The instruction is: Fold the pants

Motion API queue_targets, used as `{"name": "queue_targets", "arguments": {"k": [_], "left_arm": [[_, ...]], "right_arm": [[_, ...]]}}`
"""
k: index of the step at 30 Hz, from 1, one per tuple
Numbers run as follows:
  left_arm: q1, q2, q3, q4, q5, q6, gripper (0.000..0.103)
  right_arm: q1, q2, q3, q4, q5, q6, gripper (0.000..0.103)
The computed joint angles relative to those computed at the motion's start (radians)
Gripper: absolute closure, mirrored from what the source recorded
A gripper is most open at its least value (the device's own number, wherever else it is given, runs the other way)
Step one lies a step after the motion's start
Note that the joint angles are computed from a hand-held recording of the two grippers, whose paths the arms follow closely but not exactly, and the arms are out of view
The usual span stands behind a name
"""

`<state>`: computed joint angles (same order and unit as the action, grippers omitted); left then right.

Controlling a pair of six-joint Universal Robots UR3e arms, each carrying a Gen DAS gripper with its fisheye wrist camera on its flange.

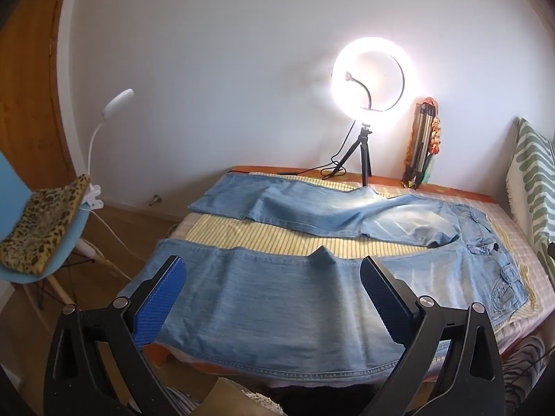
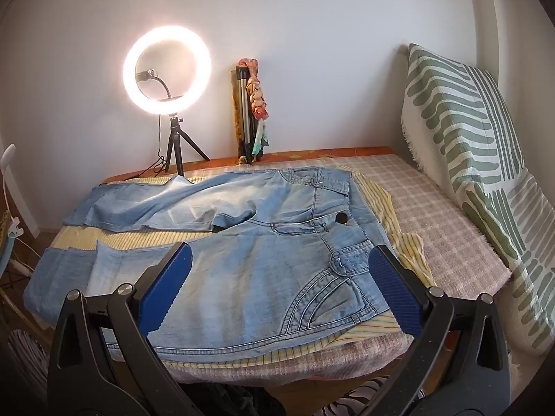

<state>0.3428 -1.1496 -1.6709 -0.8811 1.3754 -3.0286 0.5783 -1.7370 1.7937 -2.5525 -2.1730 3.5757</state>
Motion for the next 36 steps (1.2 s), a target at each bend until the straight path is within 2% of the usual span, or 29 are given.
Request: {"name": "queue_targets", "arguments": {"k": [23,36], "left_arm": [[0.009,0.004,-0.003,-0.003,-0.014,-0.004,0.003],[0.022,-0.003,-0.003,-0.003,-0.031,-0.011,0.003]], "right_arm": [[0.023,0.044,-0.075,0.024,-0.026,-0.012,0.000],[0.056,0.068,-0.070,-0.046,-0.076,-0.027,0.000]]}}
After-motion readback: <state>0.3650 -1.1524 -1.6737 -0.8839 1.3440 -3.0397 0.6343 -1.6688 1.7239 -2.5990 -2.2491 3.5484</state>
